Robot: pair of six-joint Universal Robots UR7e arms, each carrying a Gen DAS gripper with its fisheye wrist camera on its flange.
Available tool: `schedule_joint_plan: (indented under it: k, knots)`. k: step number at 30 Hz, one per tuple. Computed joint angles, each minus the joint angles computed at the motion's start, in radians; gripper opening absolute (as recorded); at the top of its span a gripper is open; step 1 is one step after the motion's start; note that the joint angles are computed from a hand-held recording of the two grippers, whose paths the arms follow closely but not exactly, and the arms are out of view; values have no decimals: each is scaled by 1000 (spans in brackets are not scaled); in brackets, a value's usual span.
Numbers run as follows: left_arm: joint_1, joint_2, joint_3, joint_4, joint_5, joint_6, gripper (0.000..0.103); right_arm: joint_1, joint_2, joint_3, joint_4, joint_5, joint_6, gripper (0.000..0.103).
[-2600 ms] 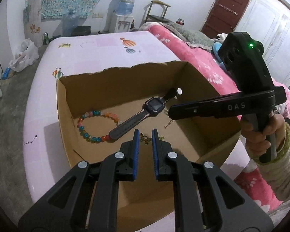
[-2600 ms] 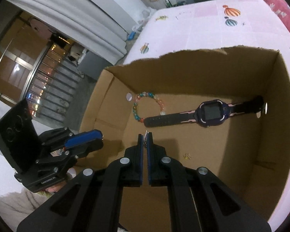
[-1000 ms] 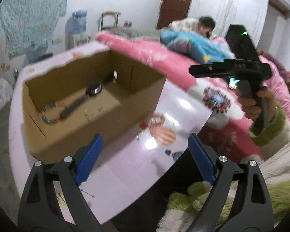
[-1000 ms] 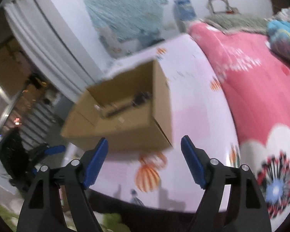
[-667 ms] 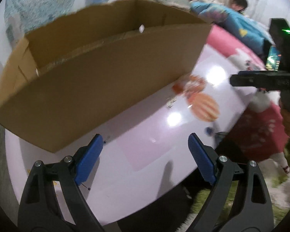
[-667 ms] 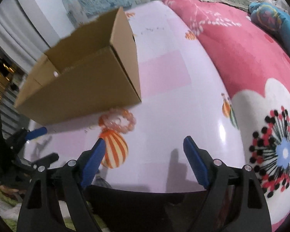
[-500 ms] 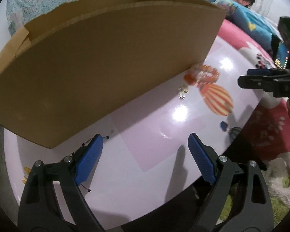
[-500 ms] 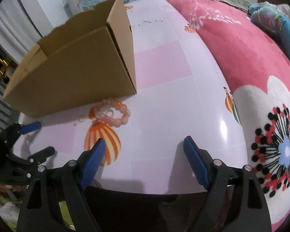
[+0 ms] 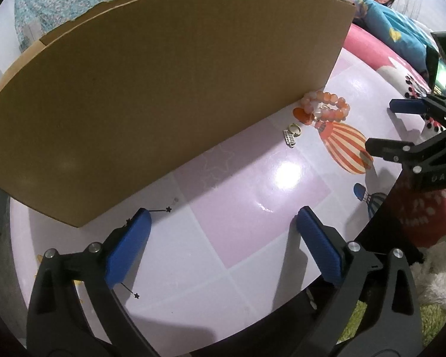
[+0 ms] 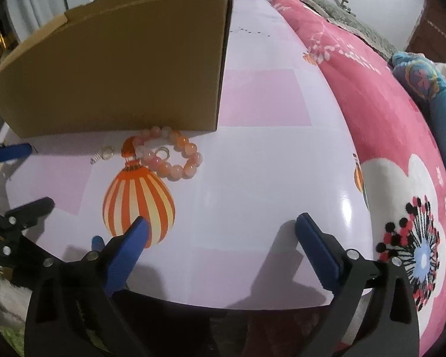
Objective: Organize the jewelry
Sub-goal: 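Withdraw both grippers from the box back over the table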
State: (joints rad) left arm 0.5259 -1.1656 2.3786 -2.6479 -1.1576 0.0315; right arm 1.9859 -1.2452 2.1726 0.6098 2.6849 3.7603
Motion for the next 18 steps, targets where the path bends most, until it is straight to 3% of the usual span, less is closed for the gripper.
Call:
schedule_joint_plan:
  k: [18]
  knots:
    - [3, 10, -6, -1, -4, 18, 96, -53, -54, 15, -17, -65, -47, 97]
